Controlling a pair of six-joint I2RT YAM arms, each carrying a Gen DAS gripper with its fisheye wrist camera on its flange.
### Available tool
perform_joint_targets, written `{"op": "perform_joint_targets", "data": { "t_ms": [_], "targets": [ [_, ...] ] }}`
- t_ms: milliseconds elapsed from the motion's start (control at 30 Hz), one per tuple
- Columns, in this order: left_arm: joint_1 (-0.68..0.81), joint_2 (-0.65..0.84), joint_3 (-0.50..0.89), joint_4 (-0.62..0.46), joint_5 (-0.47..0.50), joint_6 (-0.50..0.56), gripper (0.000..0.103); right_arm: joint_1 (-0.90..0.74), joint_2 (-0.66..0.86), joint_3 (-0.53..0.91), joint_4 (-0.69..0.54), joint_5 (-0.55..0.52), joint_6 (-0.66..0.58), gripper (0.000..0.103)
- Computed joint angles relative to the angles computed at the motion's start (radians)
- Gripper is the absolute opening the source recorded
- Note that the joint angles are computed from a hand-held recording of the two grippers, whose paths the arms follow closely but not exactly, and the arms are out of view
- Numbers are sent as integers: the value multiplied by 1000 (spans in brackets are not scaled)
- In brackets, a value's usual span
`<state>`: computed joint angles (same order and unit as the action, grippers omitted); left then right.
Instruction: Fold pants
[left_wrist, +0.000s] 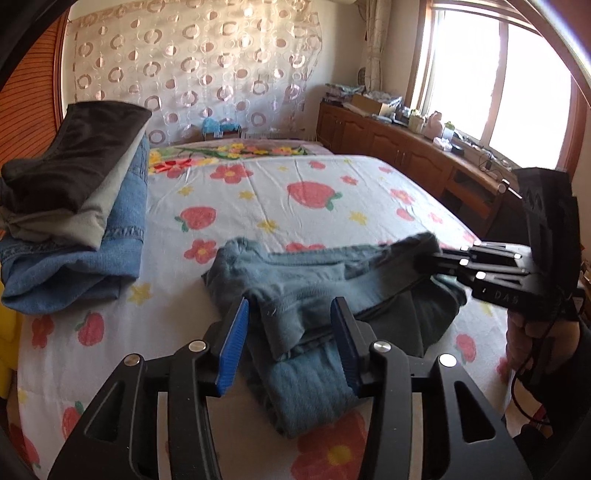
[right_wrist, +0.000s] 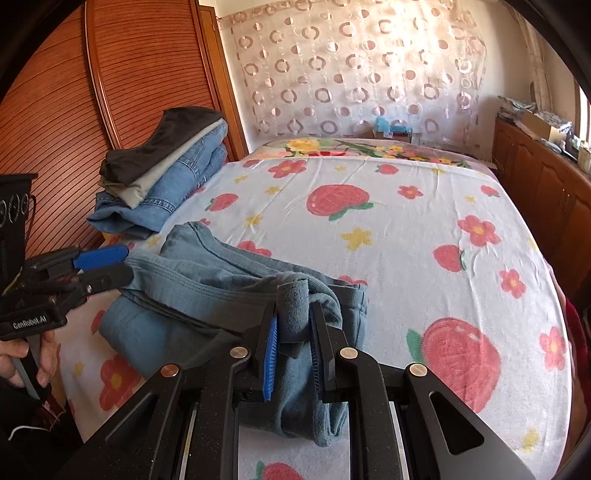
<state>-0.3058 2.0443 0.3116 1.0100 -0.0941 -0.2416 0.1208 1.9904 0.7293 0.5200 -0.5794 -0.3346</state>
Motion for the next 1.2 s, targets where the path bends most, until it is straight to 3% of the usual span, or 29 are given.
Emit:
{"op": "perform_joint_targets", "data": {
  "t_ms": [133, 167, 200, 333, 400, 500, 733, 1000, 1200],
  "targets": [
    [11, 35, -21, 37, 18, -1, 51, -14, -2, -6, 13, -11, -8, 23],
    [15, 45, -26, 46, 20, -4, 71, -18, -10, -18, 23, -10, -13, 24],
    [20, 59, -36, 72, 23, -5, 82, -26, -13, -24, 27, -18, -21, 25],
    [34, 81, -58, 116, 16, -8, 82, -51, -38, -59, 33, -26, -49, 34],
    [39, 82, -56, 108, 9, 0, 82, -65, -49, -72, 25, -34, -76, 45],
    [44, 82, -41, 70, -5, 16, 82, -88, -60, -82, -3, -50, -122, 51],
    [58, 79, 16, -45, -32, 52, 82, -57, -24, -14, -113, 33, -208, 52],
    [87, 61, 109, -178, -27, 92, 82, 1, 27, 114, -205, 135, -217, 52],
    [121, 45, 176, -232, -21, 108, 82, 10, 11, 132, -165, 140, -181, 52]
  ]
}}
